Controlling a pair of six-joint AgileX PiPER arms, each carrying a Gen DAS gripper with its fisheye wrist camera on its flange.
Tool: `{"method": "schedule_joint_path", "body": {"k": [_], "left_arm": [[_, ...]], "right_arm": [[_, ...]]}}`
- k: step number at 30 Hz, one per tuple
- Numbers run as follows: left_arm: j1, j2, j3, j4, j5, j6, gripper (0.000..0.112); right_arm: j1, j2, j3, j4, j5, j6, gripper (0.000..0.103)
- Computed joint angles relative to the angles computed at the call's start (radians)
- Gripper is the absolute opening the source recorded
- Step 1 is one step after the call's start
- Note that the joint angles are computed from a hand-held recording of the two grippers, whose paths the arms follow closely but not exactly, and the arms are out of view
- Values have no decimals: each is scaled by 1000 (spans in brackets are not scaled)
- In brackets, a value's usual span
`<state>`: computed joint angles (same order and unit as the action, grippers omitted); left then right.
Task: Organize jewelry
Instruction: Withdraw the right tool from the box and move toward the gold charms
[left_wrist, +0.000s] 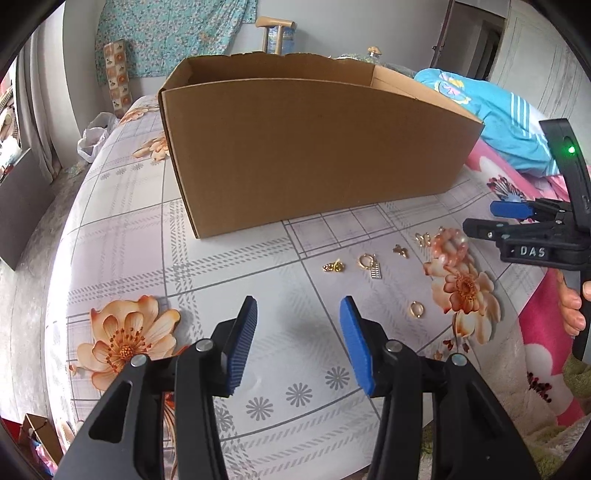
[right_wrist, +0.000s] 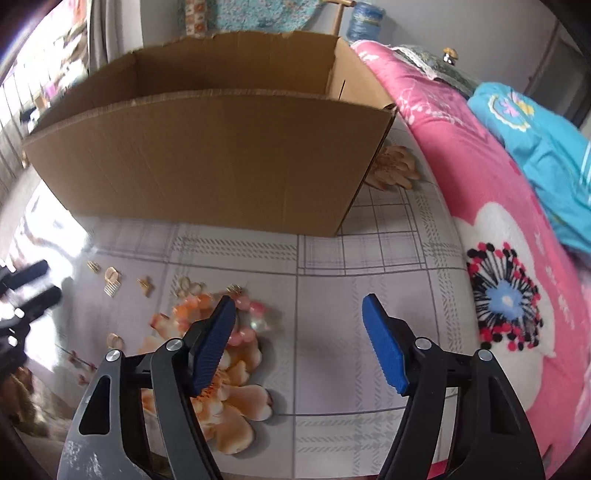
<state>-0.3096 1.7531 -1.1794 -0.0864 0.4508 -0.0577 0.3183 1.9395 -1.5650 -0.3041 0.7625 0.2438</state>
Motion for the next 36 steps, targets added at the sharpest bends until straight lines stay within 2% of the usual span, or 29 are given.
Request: {"method": "schedule_joint_path", "body": {"k": [3,7,10,16,20,23,27,33,36], "left_arm": [[-11,9,1,18,-5,-20,47],[-7,14,11,6,-2,6,47],[-13,19,10,11,0,0,47],[-16,26,6,28,-5,-31,49],[-18,29,0,45,1,-45,51],[-23,31,-6,61,7,-59,51],[-29,38,-14,74,10,-74,51],[-31,37,-12,83,10,-82,53],[-35,36,-11,104,15,-101,54]], "right_arm": [[2,-16,42,-10,-18,0,64],[13,-15,49,-127,36,67,58],[-11,-24,58,-96,45,68,57],[-4,-57,60,32,-19,-10,59],[67,-22,71,-82,-5,41,58],[75,-35,97,-94,2,40,57],[52,-49,116,-133,25,41,57],[14,-34,78,-201,69,169,57],[-16,-85,97,-130,15,157,59]]}}
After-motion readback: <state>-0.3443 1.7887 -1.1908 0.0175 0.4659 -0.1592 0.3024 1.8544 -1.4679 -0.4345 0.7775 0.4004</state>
